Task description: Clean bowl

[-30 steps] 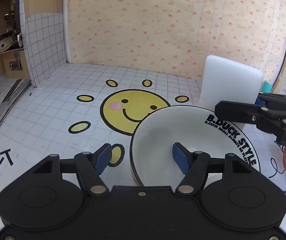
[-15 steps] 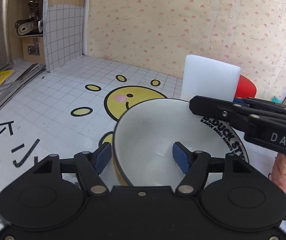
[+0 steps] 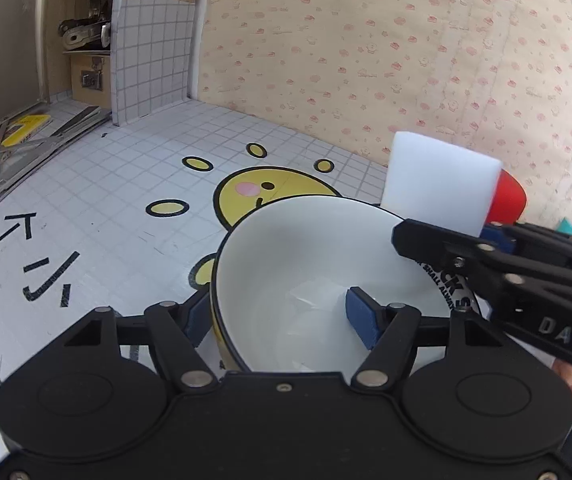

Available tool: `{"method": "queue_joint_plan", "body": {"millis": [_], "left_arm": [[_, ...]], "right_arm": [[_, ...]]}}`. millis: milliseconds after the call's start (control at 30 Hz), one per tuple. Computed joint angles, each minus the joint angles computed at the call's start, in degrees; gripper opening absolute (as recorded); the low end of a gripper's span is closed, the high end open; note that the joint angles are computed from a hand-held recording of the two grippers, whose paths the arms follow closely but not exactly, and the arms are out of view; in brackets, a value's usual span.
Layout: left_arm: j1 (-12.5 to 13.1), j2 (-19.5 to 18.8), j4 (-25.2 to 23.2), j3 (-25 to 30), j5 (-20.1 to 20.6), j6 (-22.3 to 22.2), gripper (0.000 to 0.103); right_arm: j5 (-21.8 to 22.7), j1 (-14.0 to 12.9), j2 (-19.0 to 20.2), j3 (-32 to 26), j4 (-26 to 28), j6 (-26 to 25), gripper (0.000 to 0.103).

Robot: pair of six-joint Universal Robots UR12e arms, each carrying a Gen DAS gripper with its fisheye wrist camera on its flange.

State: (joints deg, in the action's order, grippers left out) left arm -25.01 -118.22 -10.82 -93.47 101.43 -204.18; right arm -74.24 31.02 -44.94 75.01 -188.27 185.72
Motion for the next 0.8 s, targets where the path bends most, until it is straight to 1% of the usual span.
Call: {"method": "queue_joint_plan", "body": {"millis": [133, 200, 300, 400, 433, 467, 533, 633, 700, 733, 800], "left_arm": [[-0.4, -0.4, -0.2, 0.5, 1.6, -2.5, 0.076], [-0.5, -0.6, -0.2, 0.8, 1.8, -3.9, 0.082], [-0.6, -0.8, -1.0, 1.4, 1.9, -4.9, 0.087], [0.1, -0.6, 0.1, 0.9, -0.9, -2.5, 0.086], [0.6, -0.4, 0.3, 0.6, -2.7, -0.7, 0.083], [1.0, 0.0, -0.3, 0.4, -4.0, 1.6, 0.078], [1.2, 0.4, -0.6, 0.1, -4.1, 5.3, 0.078], [1.8, 1.0, 1.6, -1.0, -4.3, 9.6, 0.078], [2.3, 1.0, 2.3, -1.0, -3.4, 12.3, 0.078], [2.4, 0.9, 2.0, -0.8, -3.5, 13.0, 0.078], [3.1, 0.7, 0.0, -0.1, -5.2, 15.5, 0.078]], "right_arm": [[-0.3, -0.1, 0.1, -0.1, -0.9, 0.8, 0.028], [0.2, -0.4, -0.3, 0.6, -1.5, 0.7, 0.028], [0.6, -0.8, -0.7, 1.5, -2.9, 1.7, 0.028], [1.1, -0.9, -0.7, 1.6, -2.7, 2.1, 0.028], [1.0, -0.8, -0.8, 1.5, -2.2, 1.6, 0.028], [1.0, -0.8, -0.8, 1.6, -1.9, 1.3, 0.028], [1.3, -0.9, -1.0, 1.8, -1.7, 1.5, 0.028], [1.8, -1.1, -1.2, 2.2, -1.7, 1.8, 0.028], [2.4, -1.2, -1.6, 2.5, -1.3, 1.7, 0.028], [2.6, -1.3, -1.7, 2.7, -1.1, 1.7, 0.028], [3.1, -1.4, -2.1, 3.1, -1.0, 1.2, 0.028]]}}
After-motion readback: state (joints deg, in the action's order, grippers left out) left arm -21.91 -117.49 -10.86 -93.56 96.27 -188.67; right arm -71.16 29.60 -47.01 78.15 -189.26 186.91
